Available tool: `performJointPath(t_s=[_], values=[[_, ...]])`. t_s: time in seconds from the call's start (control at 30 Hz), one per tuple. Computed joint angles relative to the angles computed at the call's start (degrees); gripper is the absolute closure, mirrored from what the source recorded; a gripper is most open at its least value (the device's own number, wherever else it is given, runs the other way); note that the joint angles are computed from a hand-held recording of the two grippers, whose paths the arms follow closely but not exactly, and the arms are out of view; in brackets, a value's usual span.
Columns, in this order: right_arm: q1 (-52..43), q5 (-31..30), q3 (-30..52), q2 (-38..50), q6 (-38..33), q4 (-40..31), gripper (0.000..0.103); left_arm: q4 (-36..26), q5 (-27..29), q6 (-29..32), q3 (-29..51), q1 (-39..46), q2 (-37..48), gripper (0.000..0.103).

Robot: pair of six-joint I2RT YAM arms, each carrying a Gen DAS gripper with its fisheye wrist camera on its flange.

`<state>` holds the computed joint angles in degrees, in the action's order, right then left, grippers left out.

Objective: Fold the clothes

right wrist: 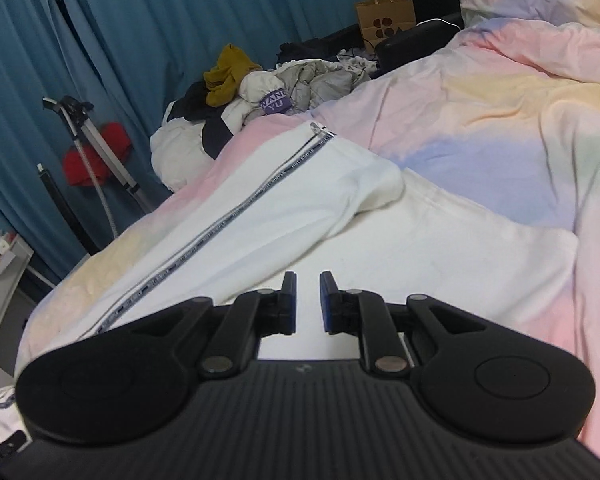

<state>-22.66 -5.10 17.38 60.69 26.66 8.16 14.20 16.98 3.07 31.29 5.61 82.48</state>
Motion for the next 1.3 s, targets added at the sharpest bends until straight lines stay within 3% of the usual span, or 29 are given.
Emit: performJointPath(t_s=[0.2, 0.33, 0.47, 0.73, 0.87, 1.2, 1.3], values=[[-3.7, -2.8, 1.6, 7.6, -1.5, 1.2, 0.087, -23.1, 6.3, 5.6, 5.7, 9.6, -12.6, 0.006], [-6.6, -6.4, 1.5, 9.2, -1.5, 1.9, 0.087, -39.8, 13.1, 15.7, 14.4, 22.6, -13.5, 0.006], [-8.1, -8.4, 1.3, 8.8, -1.0, 1.7, 0.087, -53.8, 17.5, 22.1, 27.2, 36.3, -7.6, 0.006], [-8.5, -8.4, 1.1, 7.9, -0.7, 0.4, 0.087, -78.5, 18.5, 21.9, 54.5, 51.8, 15.2, 0.006], [-8.1, -7.6, 1.2, 7.9, -0.4, -0.3, 0.087, -86.2, 17.2, 21.2, 62.6, 55.9, 24.7, 0.006], [-7.1, -4.6, 2.0, 8.9, 0.6, -1.8, 0.085, -94.7, 16.2, 26.3, 67.2, 62.5, 34.4, 0.006], [-8.2, -4.5, 1.4, 8.7, 1.8, -0.9, 0.062, -97.2, 15.8, 26.5, 67.9, 63.7, 36.2, 0.006]])
